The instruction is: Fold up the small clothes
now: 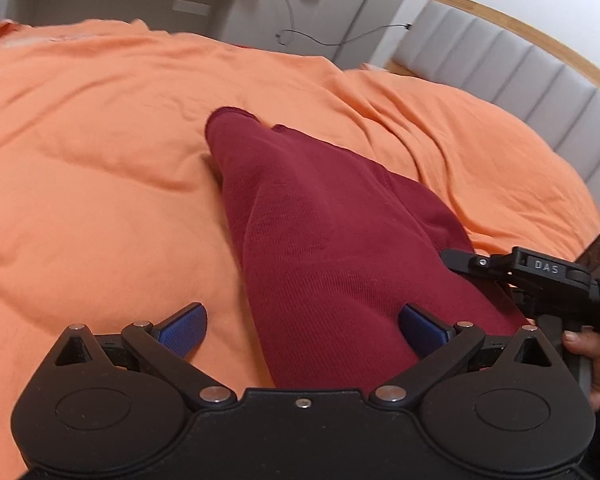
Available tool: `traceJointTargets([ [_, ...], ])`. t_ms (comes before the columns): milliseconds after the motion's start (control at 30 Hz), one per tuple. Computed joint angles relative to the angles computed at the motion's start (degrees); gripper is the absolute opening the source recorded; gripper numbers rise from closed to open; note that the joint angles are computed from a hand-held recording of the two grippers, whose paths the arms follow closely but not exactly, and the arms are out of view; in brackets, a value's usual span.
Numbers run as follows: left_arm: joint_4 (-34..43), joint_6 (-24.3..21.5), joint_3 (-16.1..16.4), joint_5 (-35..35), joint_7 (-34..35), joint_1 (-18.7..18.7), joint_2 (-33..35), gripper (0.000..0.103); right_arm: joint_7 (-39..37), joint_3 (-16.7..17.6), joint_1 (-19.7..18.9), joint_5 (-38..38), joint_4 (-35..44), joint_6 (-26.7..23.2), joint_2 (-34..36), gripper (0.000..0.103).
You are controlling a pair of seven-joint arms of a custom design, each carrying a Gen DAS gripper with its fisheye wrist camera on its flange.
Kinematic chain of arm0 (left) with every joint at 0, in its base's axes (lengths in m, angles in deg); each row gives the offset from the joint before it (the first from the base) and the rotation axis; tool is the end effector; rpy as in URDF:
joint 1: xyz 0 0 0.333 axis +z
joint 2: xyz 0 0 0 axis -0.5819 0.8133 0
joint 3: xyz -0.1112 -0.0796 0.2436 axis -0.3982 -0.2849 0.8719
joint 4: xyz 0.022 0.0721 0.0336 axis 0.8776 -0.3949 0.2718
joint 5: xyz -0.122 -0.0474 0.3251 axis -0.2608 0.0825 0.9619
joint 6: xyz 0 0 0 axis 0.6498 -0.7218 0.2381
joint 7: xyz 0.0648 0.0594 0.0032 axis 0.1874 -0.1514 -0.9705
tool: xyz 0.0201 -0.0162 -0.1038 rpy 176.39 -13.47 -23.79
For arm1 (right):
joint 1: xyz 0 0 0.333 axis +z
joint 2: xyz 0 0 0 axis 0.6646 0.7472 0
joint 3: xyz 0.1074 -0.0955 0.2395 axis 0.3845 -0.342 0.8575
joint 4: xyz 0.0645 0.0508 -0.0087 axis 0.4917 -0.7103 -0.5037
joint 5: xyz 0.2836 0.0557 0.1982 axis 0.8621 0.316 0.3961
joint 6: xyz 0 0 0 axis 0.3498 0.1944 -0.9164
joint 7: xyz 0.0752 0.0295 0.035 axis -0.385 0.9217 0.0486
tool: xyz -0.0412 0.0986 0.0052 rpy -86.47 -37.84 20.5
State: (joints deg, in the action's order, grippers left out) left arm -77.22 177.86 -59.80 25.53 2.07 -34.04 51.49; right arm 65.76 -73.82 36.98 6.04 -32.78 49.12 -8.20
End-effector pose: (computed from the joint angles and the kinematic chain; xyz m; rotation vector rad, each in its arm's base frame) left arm 0.6040 -0.2337 0.4658 -1.8820 1.8508 -1.2483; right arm 0.6594 -0.0049 0.4600 -1.4258 1.5366 0.0672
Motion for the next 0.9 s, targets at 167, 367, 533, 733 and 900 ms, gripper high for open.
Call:
traceJointTargets([
  [167,-0.1,1.5,-0.1,0.2,-1.1,-0.1,0.7,0.103,1.0,0.0,0.3,-0.9,0.7,0.5,0.5,0.063],
  [367,0.0,2.0,1.2,2.6,-4.7,-1.2,0.7,0.103,-3.0,0.4,0.6,0.3,-1.3,2.1,-1.2,0.049],
  [533,0.9,0.9,1.3,2.5,-7.4,-1.3,0.9,0.103,-5.6,0.5,2.1,1.4,-3.4,6.0,-2.9,0.040],
  [733,1.7,-0.4,-0.6,0.0,-7.6,0.3,1.4,0.101,-14.5,1.7,5.1,4.7,-6.4,14.3,-5.7,0.031],
  [900,0.3,1.2,-7.3,-6.3,-3.8,6.2,1.8,0.068,-25.1,2.5,7.3,10.2,-8.5,18.8,-8.4,0.029],
])
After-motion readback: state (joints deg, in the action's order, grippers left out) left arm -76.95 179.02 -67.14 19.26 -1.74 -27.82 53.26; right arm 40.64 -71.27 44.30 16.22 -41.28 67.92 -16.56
